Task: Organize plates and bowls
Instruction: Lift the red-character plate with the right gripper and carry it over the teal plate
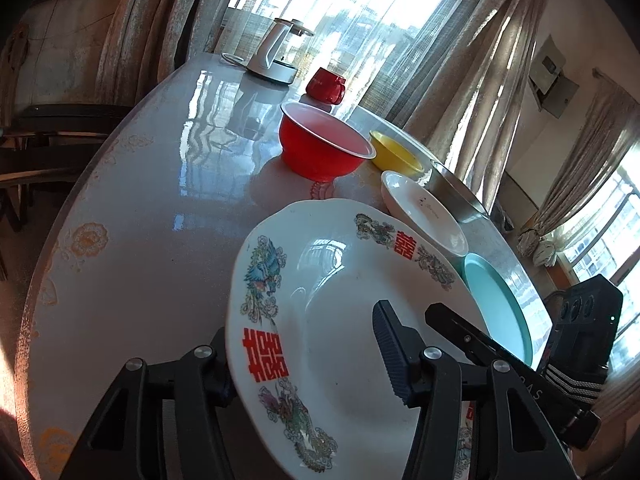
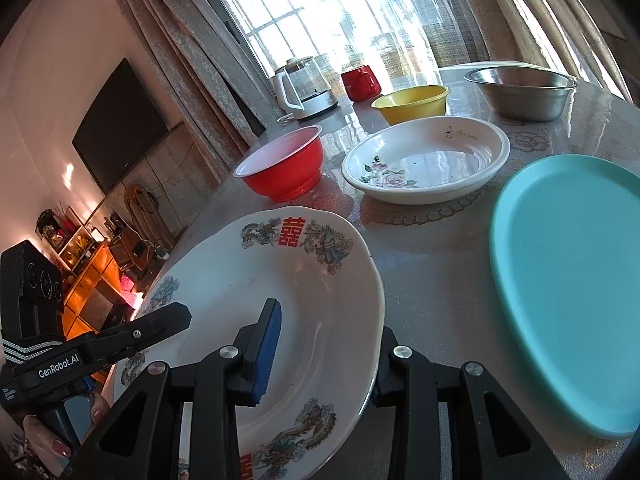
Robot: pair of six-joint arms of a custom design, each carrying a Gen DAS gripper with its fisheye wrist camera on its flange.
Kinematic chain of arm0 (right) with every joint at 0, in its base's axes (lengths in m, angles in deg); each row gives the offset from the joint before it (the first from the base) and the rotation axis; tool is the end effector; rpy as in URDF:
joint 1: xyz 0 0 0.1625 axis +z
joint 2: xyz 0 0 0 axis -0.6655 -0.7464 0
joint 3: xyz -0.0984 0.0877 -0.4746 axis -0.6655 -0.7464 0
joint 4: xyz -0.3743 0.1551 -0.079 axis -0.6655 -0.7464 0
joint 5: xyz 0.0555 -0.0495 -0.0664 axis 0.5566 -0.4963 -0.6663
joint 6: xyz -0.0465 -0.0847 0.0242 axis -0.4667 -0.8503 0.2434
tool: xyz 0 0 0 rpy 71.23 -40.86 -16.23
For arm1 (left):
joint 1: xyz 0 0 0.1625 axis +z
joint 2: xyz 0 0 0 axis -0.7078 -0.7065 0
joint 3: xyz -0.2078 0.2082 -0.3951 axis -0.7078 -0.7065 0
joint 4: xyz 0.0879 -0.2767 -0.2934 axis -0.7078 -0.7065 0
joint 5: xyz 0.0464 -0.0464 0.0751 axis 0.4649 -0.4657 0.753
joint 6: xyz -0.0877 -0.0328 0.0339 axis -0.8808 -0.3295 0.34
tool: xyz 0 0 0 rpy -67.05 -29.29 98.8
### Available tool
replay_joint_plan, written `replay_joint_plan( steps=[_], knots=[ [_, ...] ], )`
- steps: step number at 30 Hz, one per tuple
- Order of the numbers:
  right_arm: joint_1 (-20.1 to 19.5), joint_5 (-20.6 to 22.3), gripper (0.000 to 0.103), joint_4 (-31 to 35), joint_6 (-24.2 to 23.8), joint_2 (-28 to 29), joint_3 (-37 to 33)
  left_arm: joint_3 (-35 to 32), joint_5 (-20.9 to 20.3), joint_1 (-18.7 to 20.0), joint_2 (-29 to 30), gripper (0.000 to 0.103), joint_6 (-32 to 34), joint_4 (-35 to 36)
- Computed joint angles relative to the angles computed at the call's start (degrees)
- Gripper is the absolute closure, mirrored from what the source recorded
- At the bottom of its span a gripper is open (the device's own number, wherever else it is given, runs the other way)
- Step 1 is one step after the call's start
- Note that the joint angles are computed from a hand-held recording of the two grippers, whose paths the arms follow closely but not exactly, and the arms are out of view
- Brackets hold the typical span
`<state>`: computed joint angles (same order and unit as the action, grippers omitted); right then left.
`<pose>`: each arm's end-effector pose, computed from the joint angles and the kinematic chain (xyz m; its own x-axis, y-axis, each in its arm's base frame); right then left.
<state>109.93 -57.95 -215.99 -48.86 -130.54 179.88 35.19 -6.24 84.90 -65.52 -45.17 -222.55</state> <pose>-0.0774 -0.6134 0.1915 -0.8286 -0.4950 0.2616 -0.5587 0.7004 -0.4442 -0.2653 -0.4980 -0.1316 -0.9383 -0.1751 -0.2982 0.1322 0.6152 -0.7772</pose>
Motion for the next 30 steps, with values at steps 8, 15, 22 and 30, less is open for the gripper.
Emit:
replay_joint_plan(
  steps=[8, 15, 22, 30],
  knots=[
    [-0.39, 1.25, 0.074, 0.37, -0.76, -0.02, -0.01, -0.68, 3.14, -0.71, 0.58, 0.051, 1.18, 2.21],
    [-1.73, 5.49, 0.074, 0.90, -2.10, -0.86, 0.72, -1.38, 4.09, -1.74, 2.00, 0.060, 7.36, -1.90],
    [-2.57, 5.69, 0.074, 1.04, -1.92, -2.05, 1.45, -2.67, 5.31, -2.66, 2.79, 0.062, 11.24, -0.57],
    [-3.42, 6.73, 0.077, -2.53, -4.23, -4.13, 3.77, -3.66, 3.89, -2.42, 2.42, 0.069, 9.72, 2.70]
  ],
)
